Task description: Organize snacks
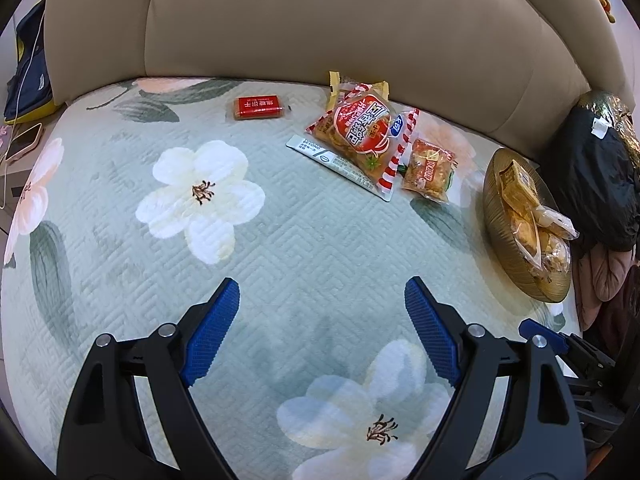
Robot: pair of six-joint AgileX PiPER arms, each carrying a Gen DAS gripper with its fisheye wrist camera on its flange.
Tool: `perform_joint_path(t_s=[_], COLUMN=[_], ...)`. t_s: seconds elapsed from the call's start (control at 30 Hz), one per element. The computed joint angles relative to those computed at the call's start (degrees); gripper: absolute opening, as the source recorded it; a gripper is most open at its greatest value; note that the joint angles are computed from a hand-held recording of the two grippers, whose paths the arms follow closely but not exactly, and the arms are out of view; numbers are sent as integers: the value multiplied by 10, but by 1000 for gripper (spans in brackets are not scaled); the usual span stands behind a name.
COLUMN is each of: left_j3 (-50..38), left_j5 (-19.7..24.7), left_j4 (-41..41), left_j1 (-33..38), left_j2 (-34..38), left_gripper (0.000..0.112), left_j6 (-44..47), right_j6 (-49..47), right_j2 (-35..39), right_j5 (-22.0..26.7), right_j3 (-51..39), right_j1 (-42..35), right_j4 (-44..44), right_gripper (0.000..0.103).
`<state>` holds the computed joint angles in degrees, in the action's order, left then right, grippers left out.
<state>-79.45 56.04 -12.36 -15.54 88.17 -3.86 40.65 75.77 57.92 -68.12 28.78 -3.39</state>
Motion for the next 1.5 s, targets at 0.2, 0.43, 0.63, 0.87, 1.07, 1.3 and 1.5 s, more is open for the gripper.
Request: perform_joint_path(t_s=[0.2, 0.43, 0.63, 0.87, 1.07, 1.3, 1.5], left_j3=[5, 7, 4, 2, 1, 3, 6], left_j5=[-4, -7, -6, -8, -5, -3, -4], left_j4=[6, 13, 15, 27, 26, 15, 20], left_j1=[-4, -6, -4, -17, -27, -23, -27], left_j2=[-3, -5, -3, -2, 6, 8, 9], left_gripper=[84, 84, 84, 84, 85, 89, 89], left_j6=[-16, -29, -42, -44, -30, -23, -26], right_j6=[-7, -3, -3, -12, -22, -35, -48], right_j2=[-1, -3, 0, 4, 7, 5, 7], right_j5=[0, 1, 2, 0, -3, -5, -8], right_j3=[-1, -1, -3, -5, -2, 2, 6], right_j1=[-2, 1, 4, 2, -5, -20, -33], right_j4=[4, 3, 4, 12, 25, 43, 67], right_gripper=[75, 74, 72, 72, 70, 70, 70])
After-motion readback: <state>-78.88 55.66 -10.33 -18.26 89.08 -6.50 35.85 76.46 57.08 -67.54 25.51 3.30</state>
